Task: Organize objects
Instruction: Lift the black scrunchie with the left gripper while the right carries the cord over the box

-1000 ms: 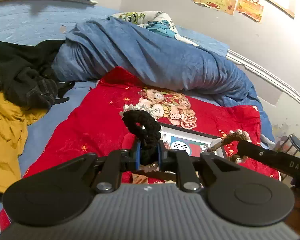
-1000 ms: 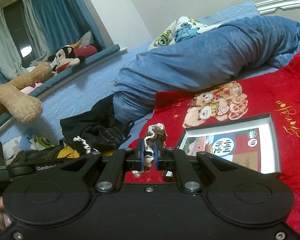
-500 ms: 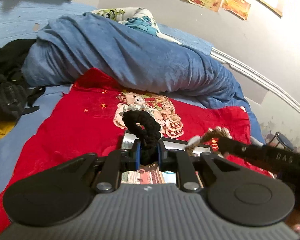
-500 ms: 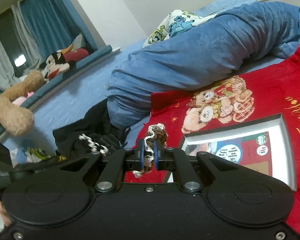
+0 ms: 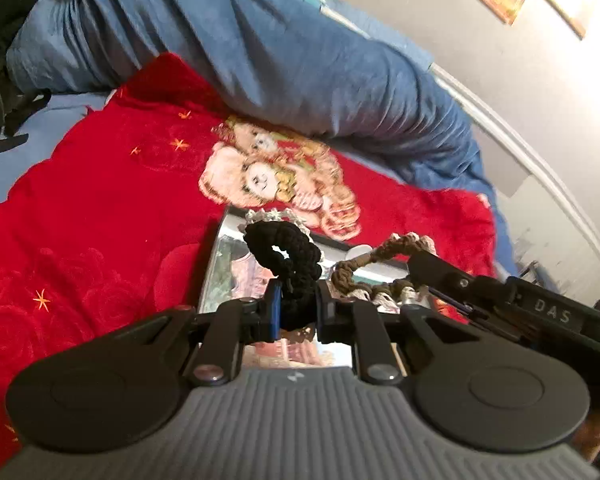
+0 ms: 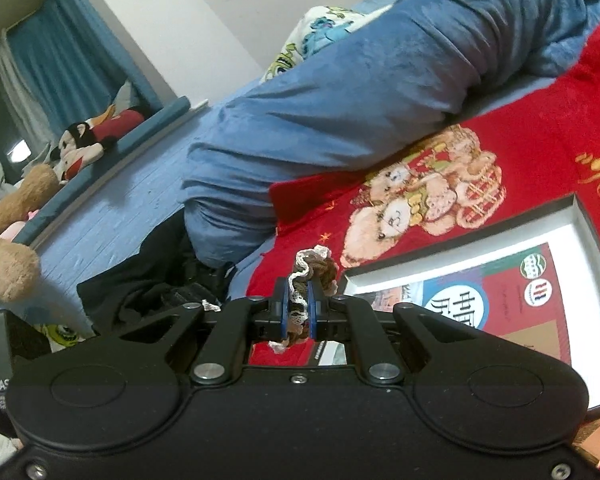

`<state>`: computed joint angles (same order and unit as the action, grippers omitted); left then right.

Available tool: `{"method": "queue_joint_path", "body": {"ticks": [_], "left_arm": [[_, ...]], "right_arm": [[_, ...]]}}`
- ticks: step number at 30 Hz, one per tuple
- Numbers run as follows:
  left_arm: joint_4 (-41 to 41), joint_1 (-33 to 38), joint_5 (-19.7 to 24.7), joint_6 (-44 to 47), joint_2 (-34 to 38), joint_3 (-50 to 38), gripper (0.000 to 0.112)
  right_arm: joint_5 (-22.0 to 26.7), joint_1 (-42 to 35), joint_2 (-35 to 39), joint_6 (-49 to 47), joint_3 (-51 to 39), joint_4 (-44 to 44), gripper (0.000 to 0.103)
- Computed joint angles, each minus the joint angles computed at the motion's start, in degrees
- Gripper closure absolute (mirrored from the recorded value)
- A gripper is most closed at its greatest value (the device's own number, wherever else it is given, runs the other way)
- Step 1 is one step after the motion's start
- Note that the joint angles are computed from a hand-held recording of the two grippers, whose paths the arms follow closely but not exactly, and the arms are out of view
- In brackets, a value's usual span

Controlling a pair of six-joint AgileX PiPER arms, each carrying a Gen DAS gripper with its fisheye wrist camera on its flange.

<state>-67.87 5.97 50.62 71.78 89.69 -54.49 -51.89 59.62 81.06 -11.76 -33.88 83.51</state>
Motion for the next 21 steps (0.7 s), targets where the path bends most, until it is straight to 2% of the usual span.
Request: {"method": "queue_joint_path", "body": {"ticks": [2, 8, 12, 16, 19, 21], "left_arm": [[0.1, -2.27, -3.25, 1.01, 0.63, 0.72, 0.093], [2.65, -10.56, -17.88, 3.0, 1.6, 4.62, 0.093], [7.99, -14.44, -22.92, -2.51, 4.0, 4.42, 0.093], [9.69, -17.42, -28.2, -3.14, 3.35, 6.48, 0.093], [9.93, -19.29, -32.24, -2.92, 2.73, 8.3, 0.093], [12.87, -20.04, -32.79, -6.31, 3.23, 8.12, 0.093]], "right_arm": [[0.21, -0.73, 1.9, 3.32, 1.07, -1.93, 0.093], [4.44, -5.57, 7.22, 17.96, 4.41, -11.86, 0.093], [7.15, -9.0, 11.28, 26.17, 5.21, -17.63, 0.093], [8.69, -11.16, 13.04, 32.38, 6.3, -22.34, 0.093], [9.55, -11.82, 13.49, 32.54, 6.12, -22.44, 0.093], [9.72, -11.76, 13.93, 32.79, 6.1, -22.16, 0.093]]}}
